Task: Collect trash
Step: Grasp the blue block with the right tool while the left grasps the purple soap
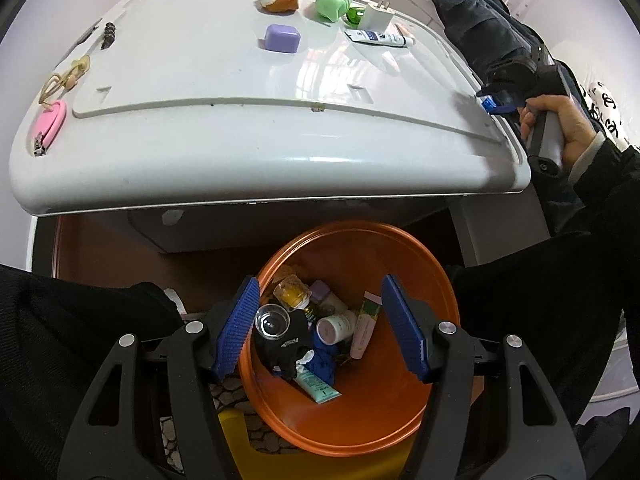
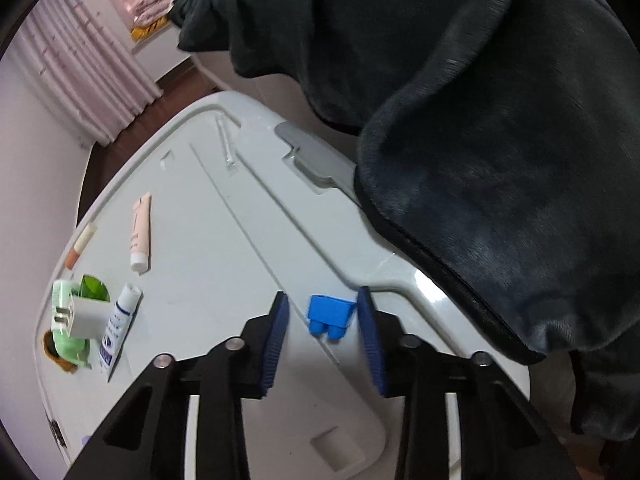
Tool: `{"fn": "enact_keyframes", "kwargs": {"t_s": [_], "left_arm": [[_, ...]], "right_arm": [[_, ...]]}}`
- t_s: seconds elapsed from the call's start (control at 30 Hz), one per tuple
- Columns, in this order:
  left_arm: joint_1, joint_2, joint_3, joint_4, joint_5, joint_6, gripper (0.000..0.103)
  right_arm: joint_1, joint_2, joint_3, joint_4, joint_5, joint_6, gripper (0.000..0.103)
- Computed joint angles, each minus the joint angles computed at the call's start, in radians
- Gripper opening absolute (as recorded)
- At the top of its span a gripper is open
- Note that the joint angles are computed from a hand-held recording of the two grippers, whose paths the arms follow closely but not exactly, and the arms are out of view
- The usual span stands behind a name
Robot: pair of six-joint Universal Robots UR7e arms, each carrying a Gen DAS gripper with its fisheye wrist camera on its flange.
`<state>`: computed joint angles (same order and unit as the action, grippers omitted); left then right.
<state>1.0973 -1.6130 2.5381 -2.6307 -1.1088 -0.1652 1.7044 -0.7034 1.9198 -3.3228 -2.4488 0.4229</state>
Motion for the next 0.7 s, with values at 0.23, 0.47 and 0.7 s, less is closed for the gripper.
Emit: {"fn": "enact_keyframes", "kwargs": {"t_s": [0.23,0.47,0.7], "left_arm": [[-0.006,-0.012,0.003,-0.011,0.006,-0.004,0.062],[-0.006,0.083,-0.074,-0.126,0.062,0.03,0.063],[0.063,0.399,-0.319,-0.313,0.112,0.094,0.063]], "right_arm": [[-0.016,-0.041,0.086,-0.114,0.082,-0.058,0.021],[0.085,-0.12,0.236,-0.177,0.349,-0.286,0.02],[0.203,-0.011,0.297,-0.433,0.331,-0.577,0.02]]}}
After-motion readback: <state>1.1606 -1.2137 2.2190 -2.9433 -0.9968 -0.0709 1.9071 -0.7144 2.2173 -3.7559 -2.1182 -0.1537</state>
